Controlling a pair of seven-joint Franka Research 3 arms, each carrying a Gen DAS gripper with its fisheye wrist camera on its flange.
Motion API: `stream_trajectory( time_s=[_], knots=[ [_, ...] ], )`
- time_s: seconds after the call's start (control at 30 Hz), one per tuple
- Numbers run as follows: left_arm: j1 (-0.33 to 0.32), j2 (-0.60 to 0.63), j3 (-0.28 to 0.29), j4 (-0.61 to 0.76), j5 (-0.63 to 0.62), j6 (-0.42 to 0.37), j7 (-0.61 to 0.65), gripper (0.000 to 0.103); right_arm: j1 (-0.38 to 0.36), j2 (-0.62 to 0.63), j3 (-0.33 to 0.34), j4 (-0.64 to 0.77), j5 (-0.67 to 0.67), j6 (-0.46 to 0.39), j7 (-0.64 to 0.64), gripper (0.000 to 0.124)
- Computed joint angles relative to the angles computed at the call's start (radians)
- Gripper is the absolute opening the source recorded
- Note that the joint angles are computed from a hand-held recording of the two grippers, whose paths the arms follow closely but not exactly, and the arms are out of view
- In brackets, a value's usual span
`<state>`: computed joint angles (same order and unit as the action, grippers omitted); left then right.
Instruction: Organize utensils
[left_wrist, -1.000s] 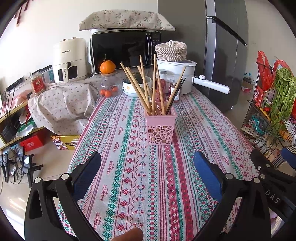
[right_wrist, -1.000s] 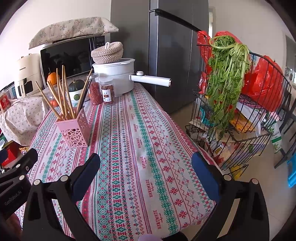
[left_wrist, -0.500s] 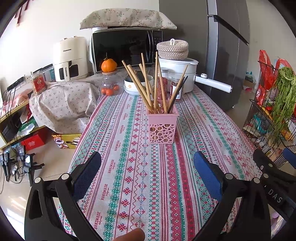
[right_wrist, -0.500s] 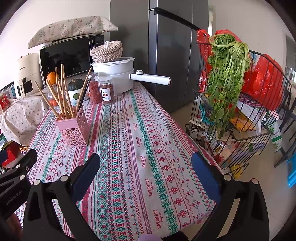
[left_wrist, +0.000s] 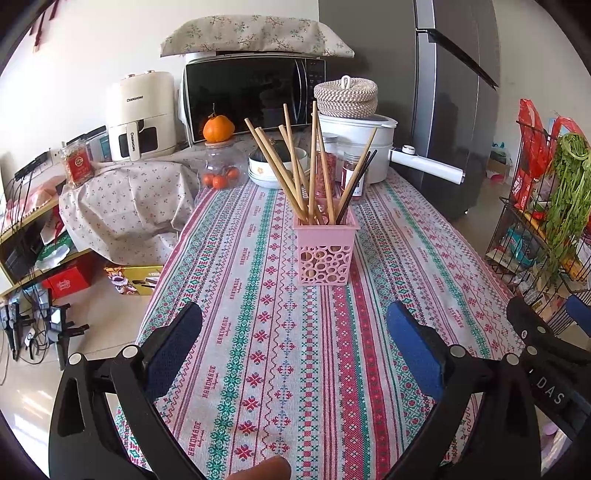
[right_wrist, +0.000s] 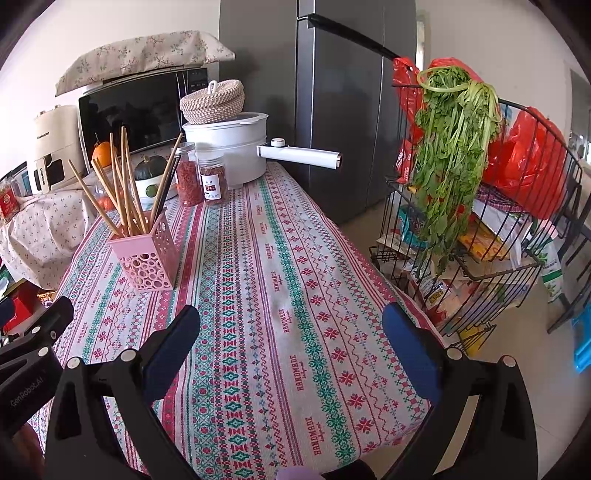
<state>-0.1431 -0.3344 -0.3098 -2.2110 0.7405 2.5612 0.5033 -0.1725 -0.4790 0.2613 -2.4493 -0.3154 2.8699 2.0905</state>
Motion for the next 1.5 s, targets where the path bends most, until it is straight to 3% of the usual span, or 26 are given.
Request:
stream_trajectory(
  time_s=[0.47,0.77,1.07,1.2,1.5],
  knots=[
    [-0.010,0.009,0.002,0.004,-0.013,-0.018,0.032,0.096,0.007,0.002,-0.007,0.000,0.002,-0.004,-0.005,0.096],
    [-0.007,0.002,0.000,-0.015,0.033,0.048,0.041,0.095,0.031,0.010,-0.030,0.004,0.025,-0.019,-0.031,0.096],
    [0.006,-0.004,-0.008,-0.016,0.051,0.062,0.035,0.086,0.013,0.006,-0.015,0.004,0.005,-0.016,-0.015,0.096],
    [0.010,-0.006,-0.013,-0.014,0.050,0.051,0.019,0.096,0.013,0.007,-0.015,0.006,0.000,-0.016,-0.017,0.096],
    [0.002,-0.001,-0.011,0.003,0.047,0.011,0.013,0.096,0.013,0.004,-0.013,0.003,-0.005,-0.011,-0.010,0.096]
  ],
)
